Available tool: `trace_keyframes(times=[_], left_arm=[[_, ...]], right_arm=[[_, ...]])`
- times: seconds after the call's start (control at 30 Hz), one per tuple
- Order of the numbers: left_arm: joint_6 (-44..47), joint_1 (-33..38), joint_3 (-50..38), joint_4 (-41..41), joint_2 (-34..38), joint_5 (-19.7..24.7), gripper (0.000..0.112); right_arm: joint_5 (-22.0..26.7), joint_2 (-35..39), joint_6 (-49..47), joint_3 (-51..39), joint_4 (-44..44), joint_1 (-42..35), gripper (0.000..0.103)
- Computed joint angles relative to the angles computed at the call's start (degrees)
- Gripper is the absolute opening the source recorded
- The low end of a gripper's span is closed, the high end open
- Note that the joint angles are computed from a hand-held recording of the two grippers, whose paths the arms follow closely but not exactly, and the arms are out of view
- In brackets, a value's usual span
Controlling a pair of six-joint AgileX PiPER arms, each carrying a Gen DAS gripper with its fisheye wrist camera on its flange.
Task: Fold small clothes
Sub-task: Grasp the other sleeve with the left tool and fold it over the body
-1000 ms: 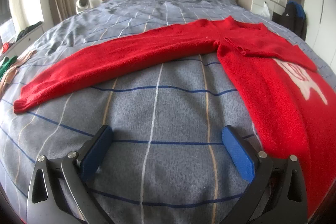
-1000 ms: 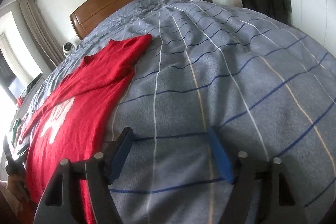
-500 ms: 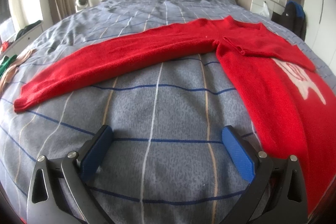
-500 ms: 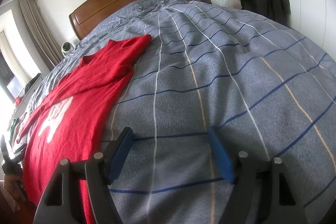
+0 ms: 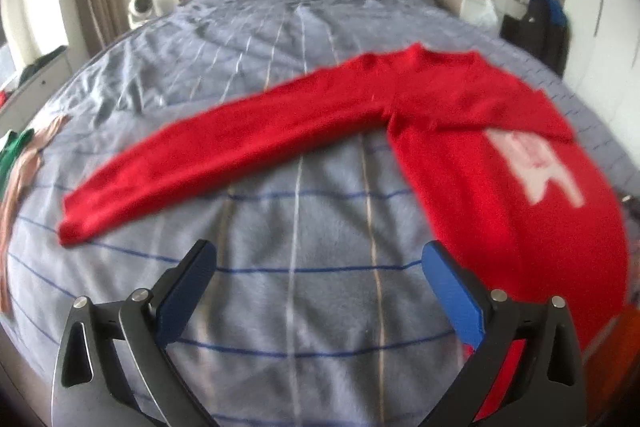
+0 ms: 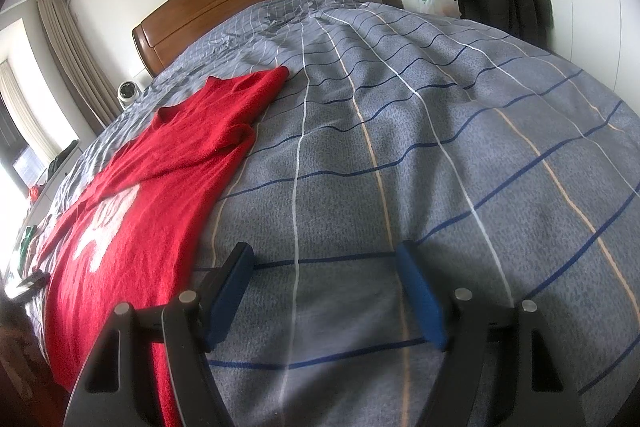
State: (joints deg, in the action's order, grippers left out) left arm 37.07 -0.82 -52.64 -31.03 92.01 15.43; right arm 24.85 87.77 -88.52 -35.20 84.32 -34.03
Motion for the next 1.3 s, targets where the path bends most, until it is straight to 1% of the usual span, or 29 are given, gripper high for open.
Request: trace_keyframes(times=[0.07,0.1,0.13,0.17,0.2,0.27,0.37,0.4,0.43,0.5,0.57,0.6,0.67,0.73,0.77,0.8,0.83,0.87,0.9,0.93,1.0,1.07,1.17,1.3], left_arm=[[5.0,4.7,-3.7,-3.1,-0.3,7.3,0.103],[5.7,7.9,-6.6,-3.0,0.3,11.6,0.103],[5.8,9.6,-8.2,-2.7,0.9,13.7,0.103],[5.6,12.7,-11.2,-1.9,2.2,16.9,0.103],[4.2,15.4,-14.3,0.0,3.8,19.1,0.103],[1.4,19.0,-18.4,3.0,6.8,20.9,0.103],[-4.6,25.7,-27.6,5.2,14.5,25.3,0.102],[-6.3,26.7,-29.3,5.6,16.1,26.0,0.102],[-9.9,28.4,-32.8,6.6,19.2,27.5,0.102],[-13.7,29.4,-36.0,7.4,22.7,28.7,0.102],[-14.8,29.0,-37.6,7.2,24.7,30.0,0.102],[-14.4,28.5,-37.4,6.9,25.0,29.9,0.102],[-15.3,25.9,-36.4,8.4,25.6,27.9,0.100],[-17.2,24.5,-36.4,9.8,26.2,26.5,0.088],[-18.7,23.7,-35.9,10.5,26.1,25.5,0.071],[-19.3,23.3,-35.9,10.8,26.0,25.1,0.052],[-19.2,23.1,-36.2,10.2,26.0,25.4,0.038],[-18.0,23.2,-37.0,8.5,26.0,26.6,0.009],[-17.5,23.1,-38.1,7.3,25.8,28.1,0.008],[-17.6,23.0,-38.4,7.5,25.3,28.2,0.008],[-17.5,20.3,-37.6,9.1,21.3,26.8,0.007],[-17.6,17.3,-38.5,9.5,18.3,27.1,0.007],[-18.7,10.1,-44.2,9.2,15.4,30.4,0.007],[-20.2,-0.3,-53.4,8.1,15.8,34.2,0.007]], right_arm=[[-0.1,0.0,0.0,0.0,-0.1,0.1,0.074],[-0.1,-0.1,0.5,-0.1,-0.5,0.1,0.075],[-0.1,-0.2,0.6,-0.1,-0.7,0.1,0.075],[0.0,-0.2,0.7,-0.2,-0.7,0.0,0.075],[0.2,-0.2,0.9,-0.3,-0.8,0.0,0.075],[0.5,0.0,1.2,-0.6,-1.0,-0.2,0.075],[0.2,0.1,0.9,-0.6,-0.8,0.0,0.075],[0.0,0.1,0.7,-0.7,-0.7,0.2,0.076],[-0.1,0.3,0.3,-0.7,-0.4,0.3,0.077],[-0.6,0.4,-0.5,-0.6,0.2,0.6,0.078],[-0.9,0.5,-0.9,-0.7,0.6,0.9,0.078],[-1.0,0.6,-1.1,-0.7,0.8,1.0,0.078],[-1.5,0.6,-1.6,-0.6,1.4,1.4,0.078],[-2.1,0.6,-1.9,-0.5,1.8,1.9,0.078],[-2.3,0.5,-2.1,-0.3,2.1,2.1,0.078],[-2.4,0.6,-2.1,-0.4,2.1,2.2,0.078],[-2.3,0.6,-2.3,-0.3,2.3,2.1,0.078],[-2.3,0.6,-2.3,-0.3,2.3,2.1,0.078],[-2.3,0.6,-2.3,-0.3,2.3,2.1,0.078],[-2.3,0.5,-2.3,-0.3,2.3,2.1,0.078],[-2.3,0.6,-2.4,-0.3,2.3,2.1,0.078],[-2.2,0.6,-2.4,-0.4,2.6,2.2,0.079],[-1.7,0.7,-2.9,-0.3,2.9,1.9,0.079],[-1.3,0.9,-3.5,-0.3,3.1,1.6,0.080]])
